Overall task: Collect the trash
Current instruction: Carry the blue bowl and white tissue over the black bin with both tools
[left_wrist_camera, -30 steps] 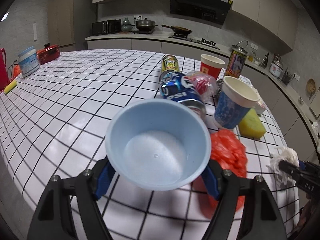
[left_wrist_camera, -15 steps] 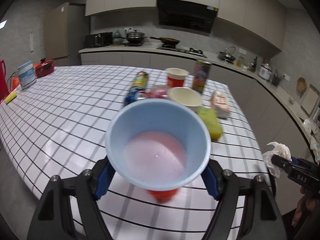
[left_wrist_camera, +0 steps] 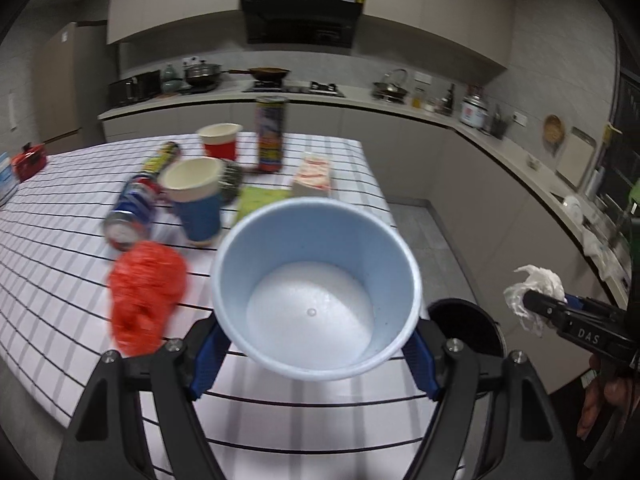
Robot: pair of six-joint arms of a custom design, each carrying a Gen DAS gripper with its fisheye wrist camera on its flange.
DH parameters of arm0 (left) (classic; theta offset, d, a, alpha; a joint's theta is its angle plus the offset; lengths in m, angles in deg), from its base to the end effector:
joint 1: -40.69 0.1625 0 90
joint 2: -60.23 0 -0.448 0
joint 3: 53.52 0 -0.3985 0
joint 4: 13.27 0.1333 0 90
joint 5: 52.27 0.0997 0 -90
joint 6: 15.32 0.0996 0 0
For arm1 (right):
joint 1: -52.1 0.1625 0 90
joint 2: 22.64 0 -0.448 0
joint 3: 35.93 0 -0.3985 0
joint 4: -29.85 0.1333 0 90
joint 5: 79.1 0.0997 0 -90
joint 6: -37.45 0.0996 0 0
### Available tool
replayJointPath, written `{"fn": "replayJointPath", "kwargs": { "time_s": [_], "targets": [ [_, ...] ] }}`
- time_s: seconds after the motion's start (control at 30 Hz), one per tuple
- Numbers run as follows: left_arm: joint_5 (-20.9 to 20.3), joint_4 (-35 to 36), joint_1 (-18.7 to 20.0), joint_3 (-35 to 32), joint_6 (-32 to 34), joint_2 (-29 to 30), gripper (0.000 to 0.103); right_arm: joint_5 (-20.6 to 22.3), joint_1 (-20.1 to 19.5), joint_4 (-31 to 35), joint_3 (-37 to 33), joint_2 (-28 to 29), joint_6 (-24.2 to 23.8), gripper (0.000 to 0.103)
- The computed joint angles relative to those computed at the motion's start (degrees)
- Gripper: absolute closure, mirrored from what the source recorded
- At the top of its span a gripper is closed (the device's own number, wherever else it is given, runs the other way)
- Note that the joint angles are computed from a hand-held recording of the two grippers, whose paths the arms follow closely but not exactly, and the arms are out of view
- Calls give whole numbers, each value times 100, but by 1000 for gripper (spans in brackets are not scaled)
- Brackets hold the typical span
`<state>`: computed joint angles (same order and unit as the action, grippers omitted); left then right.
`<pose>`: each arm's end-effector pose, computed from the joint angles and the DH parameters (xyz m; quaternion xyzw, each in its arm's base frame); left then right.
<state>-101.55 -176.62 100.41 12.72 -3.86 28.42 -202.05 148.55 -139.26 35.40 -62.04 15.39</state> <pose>-0.2495 -0.8205 0.1772 0.2066 0.8673 -0.3618 0.2726 0.1700 -0.7994 0.2524 0.1064 -0.8797 0.3449 0.3096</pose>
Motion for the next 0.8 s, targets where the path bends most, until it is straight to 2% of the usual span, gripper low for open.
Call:
{"fn": "replayJointPath", "kwargs": {
  "time_s": [0.27, 0.5, 0.67, 0.8],
  "targets": [
    [-325, 513, -200, -531, -56, 573, 26, 37, -430, 119, 273, -392, -79, 56],
    [-595, 1373, -285, -1345, -374, 1241, 26, 446, -875, 259, 178, -339, -799, 56],
    [-656, 1738, -341, -1675, -591, 1575, 26, 699, -1140, 613, -38, -270, -1000, 56],
    [-687, 2167, -352, -2244, -699, 1996, 26, 870, -1277, 788, -223, -172, -1282, 56]
  ]
}}
